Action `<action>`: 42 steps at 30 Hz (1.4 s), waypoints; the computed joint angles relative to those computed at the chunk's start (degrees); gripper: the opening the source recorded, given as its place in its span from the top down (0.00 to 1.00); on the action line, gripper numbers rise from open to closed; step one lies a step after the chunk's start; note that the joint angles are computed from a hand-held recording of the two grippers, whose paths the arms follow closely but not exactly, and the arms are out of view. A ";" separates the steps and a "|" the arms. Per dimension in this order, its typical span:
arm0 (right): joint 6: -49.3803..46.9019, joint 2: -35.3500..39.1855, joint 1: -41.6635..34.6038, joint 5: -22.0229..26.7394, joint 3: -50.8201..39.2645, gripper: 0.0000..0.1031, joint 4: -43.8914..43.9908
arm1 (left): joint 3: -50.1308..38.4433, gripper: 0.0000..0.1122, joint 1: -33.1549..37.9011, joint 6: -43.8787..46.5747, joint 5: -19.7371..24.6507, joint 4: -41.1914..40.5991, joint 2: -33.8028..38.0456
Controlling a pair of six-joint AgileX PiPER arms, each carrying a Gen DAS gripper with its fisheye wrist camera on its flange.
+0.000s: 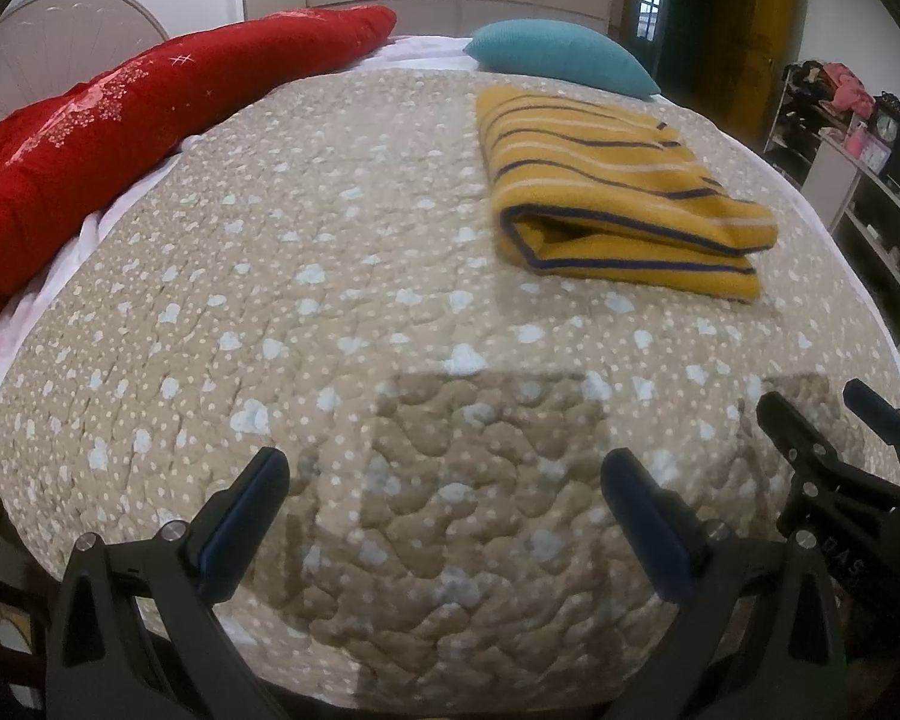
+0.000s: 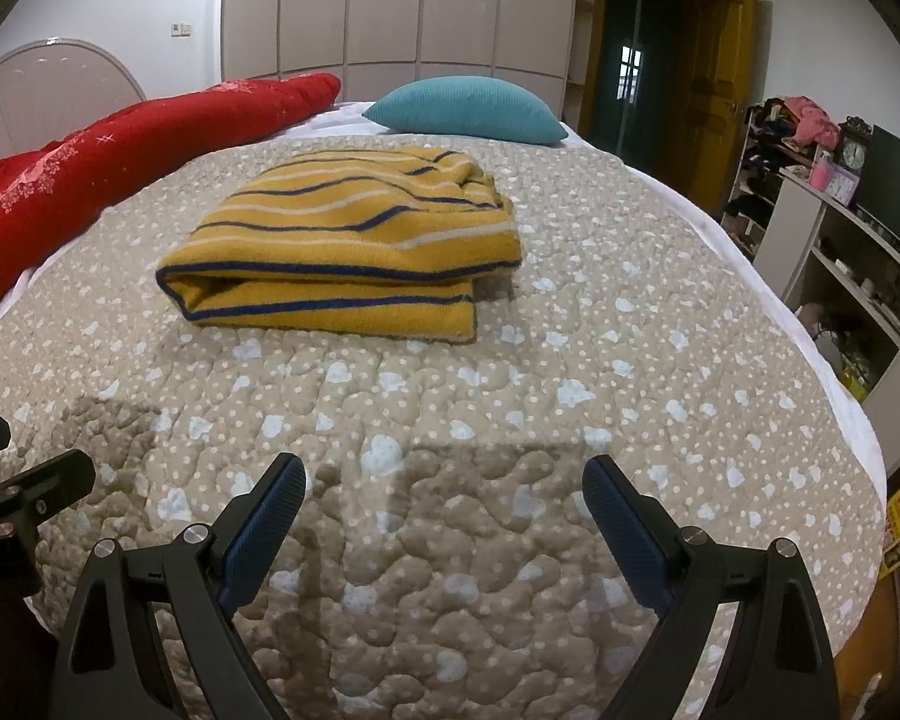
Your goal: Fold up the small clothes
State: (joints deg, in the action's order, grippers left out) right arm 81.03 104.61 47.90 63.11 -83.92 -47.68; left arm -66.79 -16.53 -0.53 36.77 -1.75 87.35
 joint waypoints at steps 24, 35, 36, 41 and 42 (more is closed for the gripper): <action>4.39 3.30 5.87 4.75 -2.96 0.07 -1.47 | 0.45 0.08 -1.09 -0.34 0.35 1.25 1.52; 4.81 2.76 5.41 3.67 -1.34 0.07 -1.59 | 0.85 0.08 -1.13 0.00 0.08 1.05 1.34; 4.90 2.78 5.43 3.58 -1.29 0.07 -1.58 | 0.82 0.08 -1.11 0.09 0.14 1.00 1.36; 4.87 2.85 6.11 3.63 -1.68 0.07 -2.32 | 1.00 0.08 -0.55 1.88 -0.30 -0.72 1.39; 4.80 2.97 6.27 3.67 -1.81 0.07 -2.52 | 1.14 0.08 -0.15 3.39 -0.57 -2.13 1.28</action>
State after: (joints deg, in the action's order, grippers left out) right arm 85.83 107.58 54.17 66.77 -85.73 -50.20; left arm -65.65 -16.68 2.87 36.20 -3.88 88.63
